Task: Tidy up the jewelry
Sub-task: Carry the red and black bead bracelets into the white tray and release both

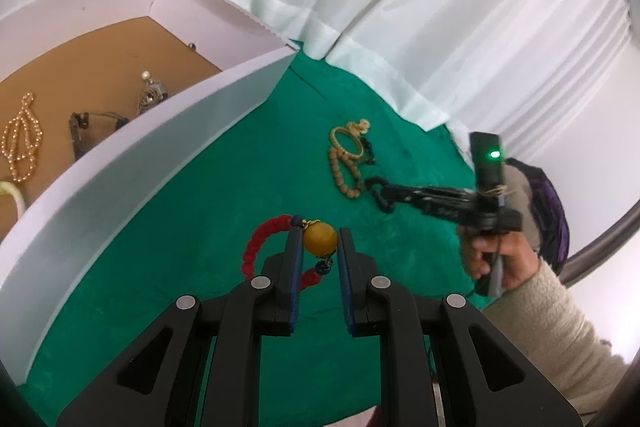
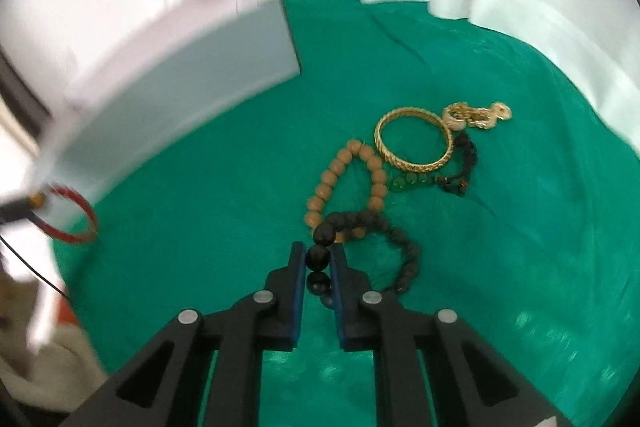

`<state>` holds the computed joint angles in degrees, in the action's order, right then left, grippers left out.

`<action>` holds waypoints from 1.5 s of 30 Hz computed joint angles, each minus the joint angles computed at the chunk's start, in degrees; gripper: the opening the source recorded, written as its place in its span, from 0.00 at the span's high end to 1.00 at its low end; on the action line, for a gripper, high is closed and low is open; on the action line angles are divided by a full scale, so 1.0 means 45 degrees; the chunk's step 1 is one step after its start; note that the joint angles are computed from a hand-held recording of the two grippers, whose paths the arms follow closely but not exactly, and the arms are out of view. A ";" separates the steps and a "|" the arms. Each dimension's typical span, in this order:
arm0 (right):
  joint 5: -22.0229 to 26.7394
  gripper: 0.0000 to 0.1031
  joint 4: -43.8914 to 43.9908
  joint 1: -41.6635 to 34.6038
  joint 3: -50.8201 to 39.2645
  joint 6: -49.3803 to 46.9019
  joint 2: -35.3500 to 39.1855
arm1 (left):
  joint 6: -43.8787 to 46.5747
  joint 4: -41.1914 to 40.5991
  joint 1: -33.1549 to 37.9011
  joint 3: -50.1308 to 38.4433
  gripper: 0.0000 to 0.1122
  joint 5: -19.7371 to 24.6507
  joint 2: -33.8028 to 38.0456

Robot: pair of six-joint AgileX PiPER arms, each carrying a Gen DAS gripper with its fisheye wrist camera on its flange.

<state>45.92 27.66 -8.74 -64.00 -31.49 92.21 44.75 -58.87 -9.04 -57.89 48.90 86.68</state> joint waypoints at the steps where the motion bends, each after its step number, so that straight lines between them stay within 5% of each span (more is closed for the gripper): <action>1: 0.0314 0.88 0.0746 -0.0412 0.0079 -0.0206 -0.0311 | 0.0068 -0.0078 0.0122 0.0026 0.87 0.0140 -0.0087; 9: 0.1751 0.88 0.2973 -0.0555 0.0321 -0.0003 -0.2343 | -0.0319 -0.0059 0.0966 -0.0539 0.87 0.1451 -0.0946; 22: 0.0848 0.88 0.3220 0.2985 -0.3272 0.2646 -0.1286 | -0.1309 0.1329 0.4477 -0.3892 0.86 0.4232 -0.0987; 35: 0.1129 0.88 0.0955 0.6447 -1.0463 0.5682 0.3371 | -0.1698 0.2587 0.6531 -0.6747 0.87 0.3814 0.1631; 45: 0.5208 0.88 -0.1244 0.8189 -1.9064 0.8488 0.9449 | -0.2353 0.4181 0.6584 -0.7180 0.87 0.2426 0.3440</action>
<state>69.36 22.07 28.10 -149.79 6.70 134.73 34.16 -40.05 20.59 -90.20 59.82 102.16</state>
